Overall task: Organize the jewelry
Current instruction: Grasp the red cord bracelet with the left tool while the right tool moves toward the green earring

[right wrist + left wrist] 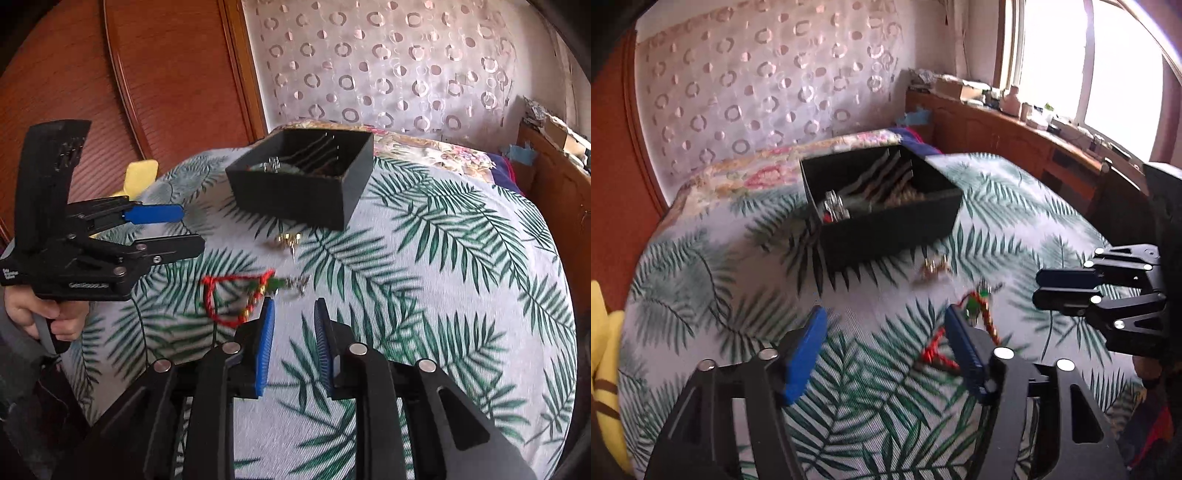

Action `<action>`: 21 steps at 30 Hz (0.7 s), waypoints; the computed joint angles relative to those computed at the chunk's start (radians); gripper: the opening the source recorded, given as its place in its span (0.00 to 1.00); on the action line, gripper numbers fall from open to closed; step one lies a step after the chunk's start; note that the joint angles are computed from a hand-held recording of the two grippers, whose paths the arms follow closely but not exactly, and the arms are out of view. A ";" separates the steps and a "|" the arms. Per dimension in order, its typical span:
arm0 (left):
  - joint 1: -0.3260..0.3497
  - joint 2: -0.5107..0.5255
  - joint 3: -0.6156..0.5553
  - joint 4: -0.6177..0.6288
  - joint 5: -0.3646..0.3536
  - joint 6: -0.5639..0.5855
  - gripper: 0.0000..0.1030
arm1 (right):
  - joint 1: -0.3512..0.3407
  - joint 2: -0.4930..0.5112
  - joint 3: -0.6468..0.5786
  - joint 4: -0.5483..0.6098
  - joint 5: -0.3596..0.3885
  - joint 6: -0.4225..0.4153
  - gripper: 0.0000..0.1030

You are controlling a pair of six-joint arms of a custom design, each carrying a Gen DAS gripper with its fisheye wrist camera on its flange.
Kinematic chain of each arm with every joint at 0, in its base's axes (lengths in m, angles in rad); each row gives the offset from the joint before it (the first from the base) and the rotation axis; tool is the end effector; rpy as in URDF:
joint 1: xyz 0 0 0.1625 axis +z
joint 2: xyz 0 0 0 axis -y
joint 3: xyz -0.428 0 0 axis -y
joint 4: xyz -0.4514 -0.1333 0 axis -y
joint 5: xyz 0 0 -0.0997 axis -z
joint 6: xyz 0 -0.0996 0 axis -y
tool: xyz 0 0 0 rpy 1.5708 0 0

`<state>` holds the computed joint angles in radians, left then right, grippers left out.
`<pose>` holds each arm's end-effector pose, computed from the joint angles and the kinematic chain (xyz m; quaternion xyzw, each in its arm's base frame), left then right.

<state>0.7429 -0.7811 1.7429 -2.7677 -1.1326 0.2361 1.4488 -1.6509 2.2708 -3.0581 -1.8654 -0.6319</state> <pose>-0.3822 -0.5894 0.0291 0.4697 0.8483 -0.1724 0.1731 0.0464 -0.4795 0.3413 0.1667 -0.8841 0.3375 0.2768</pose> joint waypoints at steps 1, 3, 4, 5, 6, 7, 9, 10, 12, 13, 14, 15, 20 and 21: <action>0.004 0.001 0.001 0.015 -0.006 -0.005 0.52 | 0.000 -0.001 0.008 -0.010 -0.003 -0.003 0.24; 0.007 0.003 0.001 0.033 -0.016 -0.012 0.44 | -0.002 -0.007 0.019 -0.016 -0.002 0.000 0.24; 0.008 0.005 0.001 0.040 -0.021 -0.012 0.42 | -0.003 -0.011 0.023 -0.016 0.001 0.003 0.25; 0.007 0.007 0.000 0.048 -0.025 -0.012 0.40 | -0.006 -0.014 0.027 -0.016 0.005 0.006 0.26; 0.005 0.010 -0.001 0.053 -0.028 -0.012 0.38 | -0.009 -0.016 0.033 -0.019 0.010 0.008 0.27; 0.003 0.012 0.000 0.059 -0.033 -0.006 0.37 | -0.010 -0.017 0.037 -0.022 0.012 0.010 0.27; 0.001 0.017 -0.003 0.070 -0.035 -0.001 0.33 | -0.012 -0.009 0.042 -0.038 0.005 0.011 0.27; -0.001 0.021 -0.005 0.076 -0.034 0.001 0.33 | -0.014 -0.007 0.044 -0.043 0.003 0.013 0.27; -0.004 0.025 -0.003 0.078 -0.030 0.006 0.30 | -0.020 -0.006 0.046 -0.033 0.006 0.022 0.27; -0.005 0.026 -0.003 0.073 -0.025 0.012 0.30 | -0.021 -0.004 0.046 -0.031 0.007 0.023 0.27; -0.007 0.027 -0.001 0.070 -0.020 0.015 0.29 | -0.022 -0.004 0.049 -0.034 0.007 0.021 0.27; -0.008 0.029 -0.002 0.068 -0.017 0.016 0.27 | -0.021 -0.004 0.051 -0.042 0.008 0.017 0.27; -0.016 0.025 0.010 0.056 0.005 0.054 0.07 | -0.026 -0.005 0.050 -0.038 0.015 0.023 0.27; -0.017 0.024 0.010 0.056 0.012 0.054 0.06 | -0.025 -0.005 0.050 -0.038 0.014 0.023 0.27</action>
